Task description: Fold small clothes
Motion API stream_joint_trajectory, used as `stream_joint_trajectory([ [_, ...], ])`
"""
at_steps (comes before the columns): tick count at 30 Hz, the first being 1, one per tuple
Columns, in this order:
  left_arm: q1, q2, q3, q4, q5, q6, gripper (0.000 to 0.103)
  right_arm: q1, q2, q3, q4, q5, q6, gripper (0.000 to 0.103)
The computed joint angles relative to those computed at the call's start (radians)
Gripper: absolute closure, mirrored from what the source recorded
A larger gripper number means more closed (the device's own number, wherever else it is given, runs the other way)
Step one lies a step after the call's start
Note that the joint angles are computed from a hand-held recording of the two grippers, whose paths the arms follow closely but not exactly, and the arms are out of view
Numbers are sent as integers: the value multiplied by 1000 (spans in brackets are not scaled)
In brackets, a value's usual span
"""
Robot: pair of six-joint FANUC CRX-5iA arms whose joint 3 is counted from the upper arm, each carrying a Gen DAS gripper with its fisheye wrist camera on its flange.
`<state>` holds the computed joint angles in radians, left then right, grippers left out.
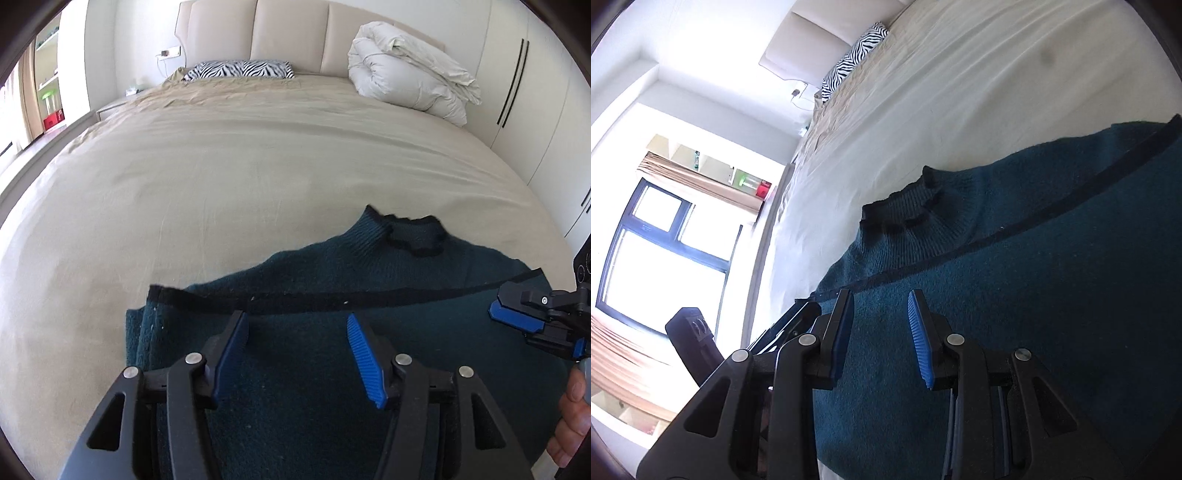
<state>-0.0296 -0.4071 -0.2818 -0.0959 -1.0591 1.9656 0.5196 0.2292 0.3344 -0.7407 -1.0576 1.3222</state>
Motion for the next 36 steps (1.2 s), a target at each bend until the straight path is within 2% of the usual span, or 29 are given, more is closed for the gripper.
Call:
stream_joint_trajectory([
  [2,101,-86,-135,144,102,-99,44,-34,23,-19,-41,14,9,86],
  [3,128,-111,-165,183,113,-136,46,-58,28,-28,-70,25,14,99],
  [4,137,-126,-175,193,108,-151,48,-79,27,-41,-90,43,13,103],
  [6,143,-152,-192,189,106,-156,52,-110,9,-74,-97,95,6,103],
  [8,157,-179,-218,204,115,-165,56,-109,-11,-108,-9,159,-64,103],
  [10,176,-197,-238,227,120,-173,60,-135,-23,-128,-7,187,-83,103],
  [12,173,-205,-243,224,121,-168,60,-107,-58,-171,131,249,-179,103],
  [14,142,-194,-223,175,116,-133,60,-81,-99,-222,254,302,-289,103],
  [15,120,-179,-206,143,113,-110,60,-68,-123,-251,311,322,-354,97],
  [17,95,-168,-188,105,105,-80,60,-49,-171,-290,344,345,-385,96],
  [19,79,-158,-175,80,101,-63,60,-43,-212,-297,227,328,-261,96],
  [21,68,-154,-170,63,98,-52,60,-19,-223,-267,107,238,-103,96],
  [24,64,-154,-169,56,98,-47,60,78,-222,-249,62,157,16,96],
  [26,65,-156,-171,57,100,-49,60,95,-205,-238,-37,105,100,96],
  [27,58,-154,-169,51,101,-41,60,111,-200,-241,-52,85,124,96],
  [30,55,-154,-169,45,104,-38,60,165,-186,-267,9,65,88,96],
  [34,52,-157,-175,43,111,-35,60,63,-216,-341,-136,110,143,98],
  [36,50,-159,-177,40,113,-32,60,18,-252,-382,-158,156,129,98],
])
